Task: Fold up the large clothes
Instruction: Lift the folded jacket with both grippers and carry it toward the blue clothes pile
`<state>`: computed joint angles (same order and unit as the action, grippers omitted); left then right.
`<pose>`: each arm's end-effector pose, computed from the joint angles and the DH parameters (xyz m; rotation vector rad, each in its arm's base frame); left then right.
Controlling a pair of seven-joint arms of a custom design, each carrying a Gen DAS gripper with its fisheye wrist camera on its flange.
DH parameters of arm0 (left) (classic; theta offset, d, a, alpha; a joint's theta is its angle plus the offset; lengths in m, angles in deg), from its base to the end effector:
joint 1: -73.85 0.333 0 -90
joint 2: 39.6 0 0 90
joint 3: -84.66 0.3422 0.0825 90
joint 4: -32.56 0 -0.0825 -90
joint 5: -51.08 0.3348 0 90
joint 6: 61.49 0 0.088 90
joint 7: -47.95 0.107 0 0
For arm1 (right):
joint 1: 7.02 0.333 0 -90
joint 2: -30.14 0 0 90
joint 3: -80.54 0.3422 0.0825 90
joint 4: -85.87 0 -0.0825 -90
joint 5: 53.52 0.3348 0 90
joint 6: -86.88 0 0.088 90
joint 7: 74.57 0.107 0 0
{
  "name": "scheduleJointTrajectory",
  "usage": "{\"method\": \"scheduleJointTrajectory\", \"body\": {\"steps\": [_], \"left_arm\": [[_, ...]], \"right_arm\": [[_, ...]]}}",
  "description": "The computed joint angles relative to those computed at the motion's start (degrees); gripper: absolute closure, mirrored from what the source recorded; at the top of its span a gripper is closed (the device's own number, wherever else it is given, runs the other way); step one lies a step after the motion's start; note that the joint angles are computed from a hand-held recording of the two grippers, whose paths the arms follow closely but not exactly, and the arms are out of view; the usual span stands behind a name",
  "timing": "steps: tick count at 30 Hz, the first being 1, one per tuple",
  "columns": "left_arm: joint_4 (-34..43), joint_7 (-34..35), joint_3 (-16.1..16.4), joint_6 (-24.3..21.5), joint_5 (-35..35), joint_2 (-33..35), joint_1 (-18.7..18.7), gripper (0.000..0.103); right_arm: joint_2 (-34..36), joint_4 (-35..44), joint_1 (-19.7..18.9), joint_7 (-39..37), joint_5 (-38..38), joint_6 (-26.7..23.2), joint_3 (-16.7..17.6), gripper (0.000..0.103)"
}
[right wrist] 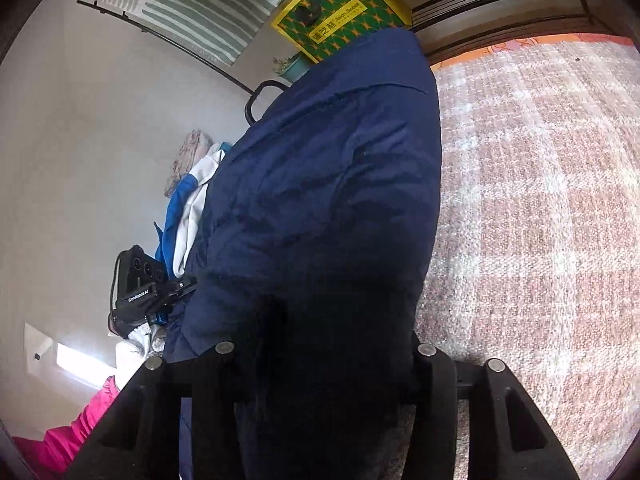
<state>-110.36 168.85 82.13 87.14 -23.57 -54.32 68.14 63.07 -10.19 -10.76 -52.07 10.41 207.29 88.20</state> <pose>0.4162 -0.0422 0.4620 2.2049 -1.5182 1.2138 0.6526 0.0736 0.3365 -1.9037 1.0840 0.4287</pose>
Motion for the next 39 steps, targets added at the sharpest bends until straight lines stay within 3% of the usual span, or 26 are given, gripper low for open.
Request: {"method": "scheduleJointTrajectory", "body": {"steps": [2,5,14,27,39], "left_arm": [[0.05,-1.56,-1.54,2.77,3.07,-0.96,-0.37,0.081],[-0.55,-3.50,-1.83,5.32,6.10,-2.52,-1.72,0.084],[-1.87,-9.11,0.55,6.71,14.93,-7.59,-6.23,0.088],[-3.53,-14.86,6.87,5.03,23.46,-18.08,-11.12,0.088],[-3.38,-18.18,14.99,0.99,36.73,-27.72,-9.01,0.088]], "right_arm": [[-1.10,-0.96,-0.03,-0.46,0.09,0.60,-0.16,0.071],[-4.76,-4.40,1.58,-2.78,-0.19,5.08,-0.67,0.077],[-15.22,-13.64,6.14,-8.73,-0.49,15.33,-1.88,0.083],[-29.49,-23.59,12.44,-10.95,-0.07,21.79,-3.68,0.084],[-34.48,-24.20,21.01,-9.29,0.92,27.62,-2.05,0.084]]}}
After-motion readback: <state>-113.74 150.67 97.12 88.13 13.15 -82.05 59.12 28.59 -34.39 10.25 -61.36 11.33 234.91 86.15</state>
